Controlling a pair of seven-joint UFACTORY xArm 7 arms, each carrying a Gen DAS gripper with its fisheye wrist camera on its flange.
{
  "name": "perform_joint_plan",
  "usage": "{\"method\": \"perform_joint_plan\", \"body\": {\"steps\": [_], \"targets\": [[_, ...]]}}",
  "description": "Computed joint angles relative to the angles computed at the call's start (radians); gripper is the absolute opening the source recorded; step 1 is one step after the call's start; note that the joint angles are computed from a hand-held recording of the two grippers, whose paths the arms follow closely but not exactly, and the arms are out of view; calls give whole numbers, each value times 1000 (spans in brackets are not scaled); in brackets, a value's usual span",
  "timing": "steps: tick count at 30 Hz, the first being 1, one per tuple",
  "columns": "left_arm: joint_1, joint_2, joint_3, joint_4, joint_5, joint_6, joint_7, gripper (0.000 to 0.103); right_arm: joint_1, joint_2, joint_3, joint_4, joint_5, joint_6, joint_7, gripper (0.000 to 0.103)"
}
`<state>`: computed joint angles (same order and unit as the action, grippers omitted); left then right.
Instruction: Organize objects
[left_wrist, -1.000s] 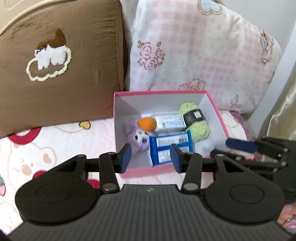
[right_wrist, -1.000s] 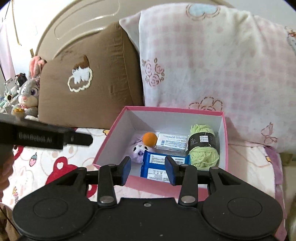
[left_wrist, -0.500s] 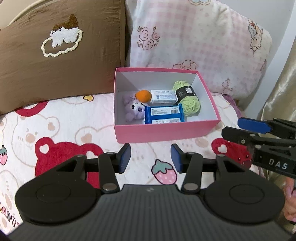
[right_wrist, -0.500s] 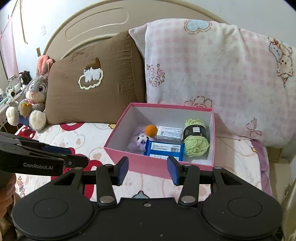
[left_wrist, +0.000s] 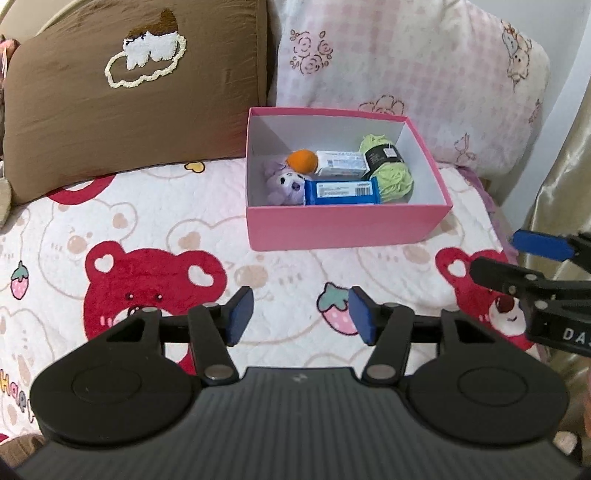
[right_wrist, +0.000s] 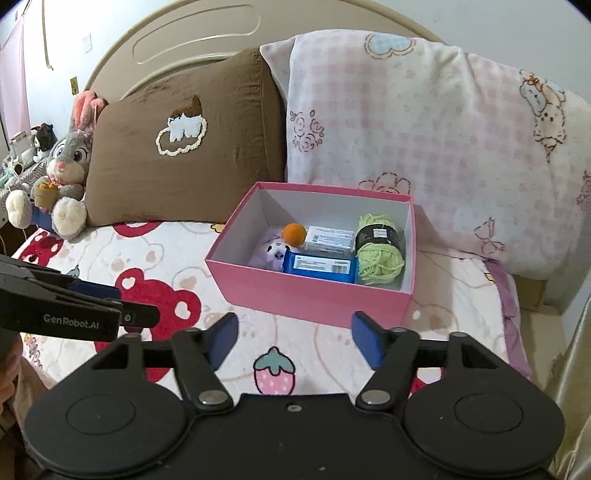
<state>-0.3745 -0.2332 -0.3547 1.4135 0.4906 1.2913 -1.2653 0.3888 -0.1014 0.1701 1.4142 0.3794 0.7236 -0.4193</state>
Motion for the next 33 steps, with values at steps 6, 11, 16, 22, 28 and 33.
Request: {"method": "perform_joint_plan", "body": {"steps": [6,11,16,22,28,33], "targets": [[-11,6,-7,9,-15,15,3,70,-3,-40,-6,-47,-15,5,25,80],[-25,23,-11,27,-8,34,8,81,-5,-59,-14,-73,-13,2,33,90],[-35,31,-6,33,-9,40,10,97,-11,-63,-11,-77,-41,11,74,94],[-47,53,0,56,-17,79,15,103,-19,-60,-4,-77,-95,10,128,95],[-54,66,22,65,-67,105,0,103,-18,-61,-9,-76,-93,25,134,95],[-57,80,29,85,-86,143,-25,103,-24,-61,4,-73,-161,35,172,96]]}}
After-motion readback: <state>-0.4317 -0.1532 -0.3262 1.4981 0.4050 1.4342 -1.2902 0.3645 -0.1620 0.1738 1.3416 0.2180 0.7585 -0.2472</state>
